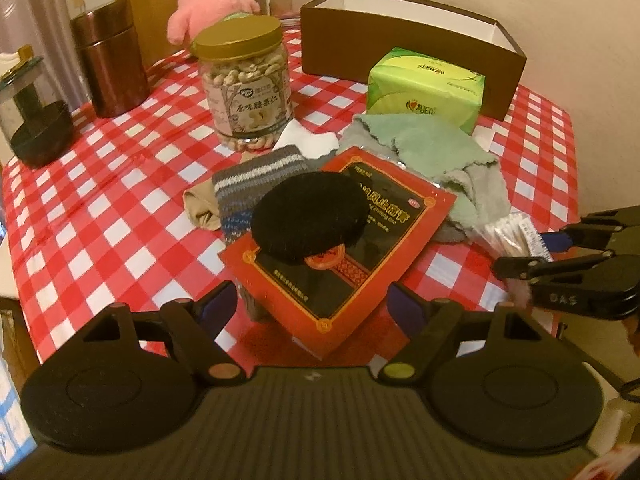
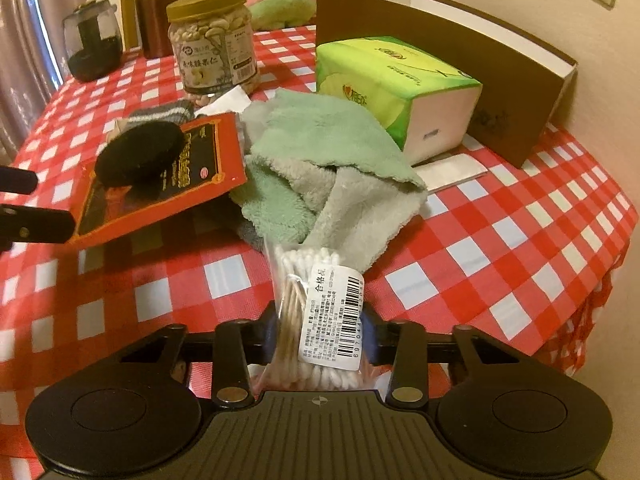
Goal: Organize soft objects
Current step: 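Move right tool to the cotton swab bag while left tool moves to the black foam disc, then grasp and lift the cotton swab bag with right tool while left tool lifts the black disc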
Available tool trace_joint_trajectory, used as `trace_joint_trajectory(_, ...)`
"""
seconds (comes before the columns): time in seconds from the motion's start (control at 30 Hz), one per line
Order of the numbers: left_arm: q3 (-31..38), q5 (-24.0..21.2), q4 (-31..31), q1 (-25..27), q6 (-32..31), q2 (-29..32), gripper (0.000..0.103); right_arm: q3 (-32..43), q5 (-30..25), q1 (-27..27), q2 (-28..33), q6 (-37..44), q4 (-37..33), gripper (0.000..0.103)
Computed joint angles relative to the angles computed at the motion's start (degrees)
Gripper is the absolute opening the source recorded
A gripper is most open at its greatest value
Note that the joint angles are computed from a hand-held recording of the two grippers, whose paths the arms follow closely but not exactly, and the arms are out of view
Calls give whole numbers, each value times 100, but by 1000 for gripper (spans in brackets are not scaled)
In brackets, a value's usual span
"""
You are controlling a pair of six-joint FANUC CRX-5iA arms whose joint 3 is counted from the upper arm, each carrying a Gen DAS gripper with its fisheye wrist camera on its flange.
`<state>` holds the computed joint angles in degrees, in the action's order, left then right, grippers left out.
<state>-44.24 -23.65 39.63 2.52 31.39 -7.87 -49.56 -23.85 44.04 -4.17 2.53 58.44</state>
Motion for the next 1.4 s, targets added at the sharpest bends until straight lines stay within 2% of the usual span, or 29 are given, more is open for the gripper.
trace_joint_trajectory(0.13,-5,153,479,-76,-648,152,81,-5,-93,28,-185,1,-123,37)
trace_joint_trajectory(0.27,35,292,1132,-181,-1565,371,81,23,-191,8,-290,-88,-148,37)
trace_joint_trajectory(0.37,132,215,1635,-226,-2249,597,81,41,-199,-65,-318,-185,-115,37)
trace_joint_trajectory(0.5,283,89,2040,-276,-2845,880,81,71,-207,-191,-343,-401,-6,37)
trace_joint_trajectory(0.73,578,-209,2061,-222,-3226,1297,81,129,-138,-405,-434,-602,-10,37)
trace_joint_trajectory(1.0,744,-286,2131,-231,-3460,1568,81,128,-327,-224,-506,-532,-355,37)
trace_joint_trajectory(1.2,706,-409,2409,-202,-3866,1565,73,105,-514,-92,-569,-728,-293,37)
trace_joint_trajectory(1.4,565,-446,2615,-151,-4155,1325,72,73,-702,31,-646,-1069,-108,37)
